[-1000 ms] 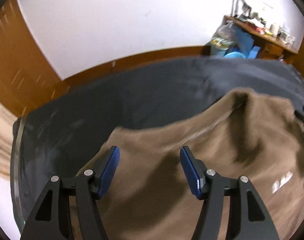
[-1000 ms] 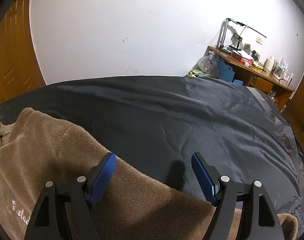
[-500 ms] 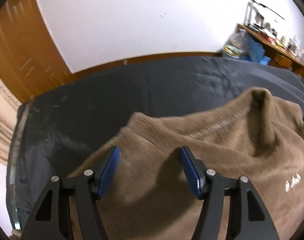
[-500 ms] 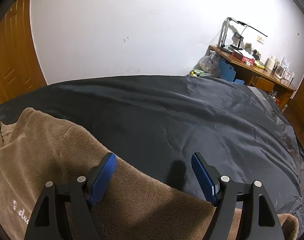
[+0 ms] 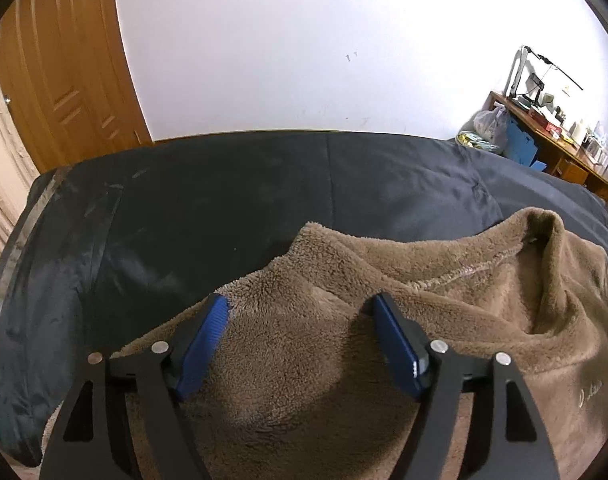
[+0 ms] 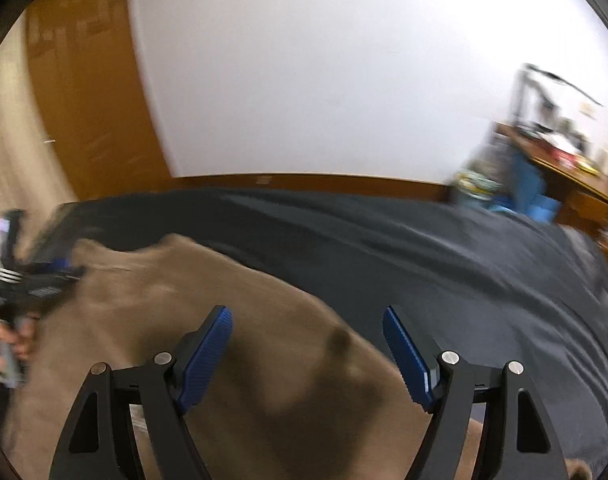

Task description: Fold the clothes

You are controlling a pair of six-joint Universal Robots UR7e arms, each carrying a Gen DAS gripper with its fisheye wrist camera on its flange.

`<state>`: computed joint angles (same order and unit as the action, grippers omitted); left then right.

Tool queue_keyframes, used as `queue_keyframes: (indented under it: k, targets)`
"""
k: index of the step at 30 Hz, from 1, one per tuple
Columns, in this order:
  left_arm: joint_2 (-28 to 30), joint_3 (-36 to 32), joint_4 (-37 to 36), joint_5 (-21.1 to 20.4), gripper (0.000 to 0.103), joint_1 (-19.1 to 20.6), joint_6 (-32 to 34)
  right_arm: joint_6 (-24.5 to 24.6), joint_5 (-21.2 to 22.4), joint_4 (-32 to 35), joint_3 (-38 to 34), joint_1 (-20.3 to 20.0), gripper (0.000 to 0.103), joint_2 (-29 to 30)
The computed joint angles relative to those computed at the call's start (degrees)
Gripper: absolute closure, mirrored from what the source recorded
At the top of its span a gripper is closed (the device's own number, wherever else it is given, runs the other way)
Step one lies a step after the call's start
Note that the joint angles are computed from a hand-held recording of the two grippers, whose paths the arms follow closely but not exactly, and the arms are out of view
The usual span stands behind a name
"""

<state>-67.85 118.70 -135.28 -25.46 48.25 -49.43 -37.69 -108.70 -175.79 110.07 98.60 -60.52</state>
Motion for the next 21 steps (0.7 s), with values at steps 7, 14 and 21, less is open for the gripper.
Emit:
queue_keyframes:
  k: [7,14,21]
  targets:
    - [-0.2,0.9,-3.4,-0.5,0.025,0.0,2.2,-5.9,-3.8,10.7,-9.1,4.9,0.025,10.0]
    - [-0.9,1.3,-4.2,-1.1,0.025,-0.1,3.1,-8.1,-15.4,-1.2,-14.7,5.6,0.025,20.8]
    - [-4.4,3.6,-0.2,-1.0,0.024,-0.5,-0.9,-6.2,-15.9,-5.4,-17.3,4.8,0.025,23.2]
